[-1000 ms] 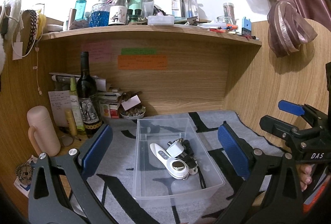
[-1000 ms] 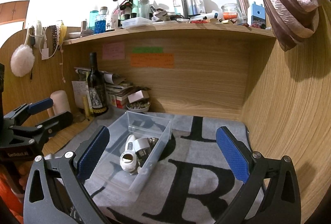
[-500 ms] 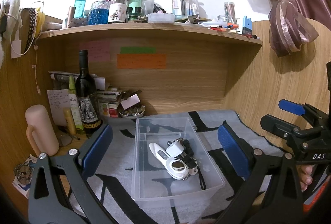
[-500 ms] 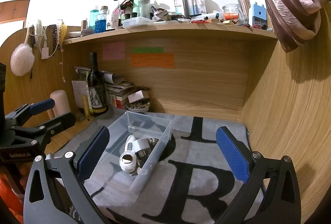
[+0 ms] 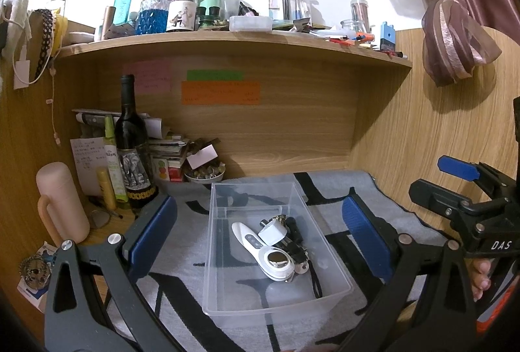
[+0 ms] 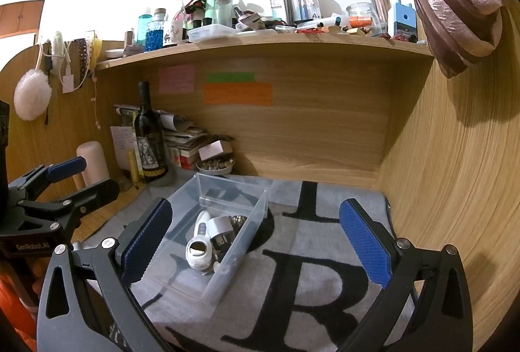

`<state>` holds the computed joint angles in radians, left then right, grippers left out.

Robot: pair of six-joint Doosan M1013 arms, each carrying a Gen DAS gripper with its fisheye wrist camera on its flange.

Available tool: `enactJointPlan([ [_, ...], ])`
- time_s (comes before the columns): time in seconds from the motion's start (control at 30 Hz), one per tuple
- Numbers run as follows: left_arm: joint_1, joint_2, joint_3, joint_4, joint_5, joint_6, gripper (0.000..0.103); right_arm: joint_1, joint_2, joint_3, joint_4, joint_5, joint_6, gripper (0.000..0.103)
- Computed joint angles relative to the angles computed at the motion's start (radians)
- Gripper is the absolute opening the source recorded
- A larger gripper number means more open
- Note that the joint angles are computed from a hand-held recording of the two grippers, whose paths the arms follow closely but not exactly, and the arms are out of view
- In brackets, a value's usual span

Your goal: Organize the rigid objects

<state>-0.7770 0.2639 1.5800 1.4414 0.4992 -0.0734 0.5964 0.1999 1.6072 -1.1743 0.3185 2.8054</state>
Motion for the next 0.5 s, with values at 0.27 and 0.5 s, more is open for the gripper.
enactJointPlan([
  [0.27, 0.000, 0.002, -0.002, -0.009, 0.002, 0.010, 0.103, -0.003, 0.000, 0.001, 0.006, -0.006, -0.005, 0.103],
  [0.5, 0.001, 0.004, -0.003, -0.015, -0.005, 0.021, 0.103, -0.003, 0.000, 0.002, 0.002, -0.006, -0.002, 0.103],
])
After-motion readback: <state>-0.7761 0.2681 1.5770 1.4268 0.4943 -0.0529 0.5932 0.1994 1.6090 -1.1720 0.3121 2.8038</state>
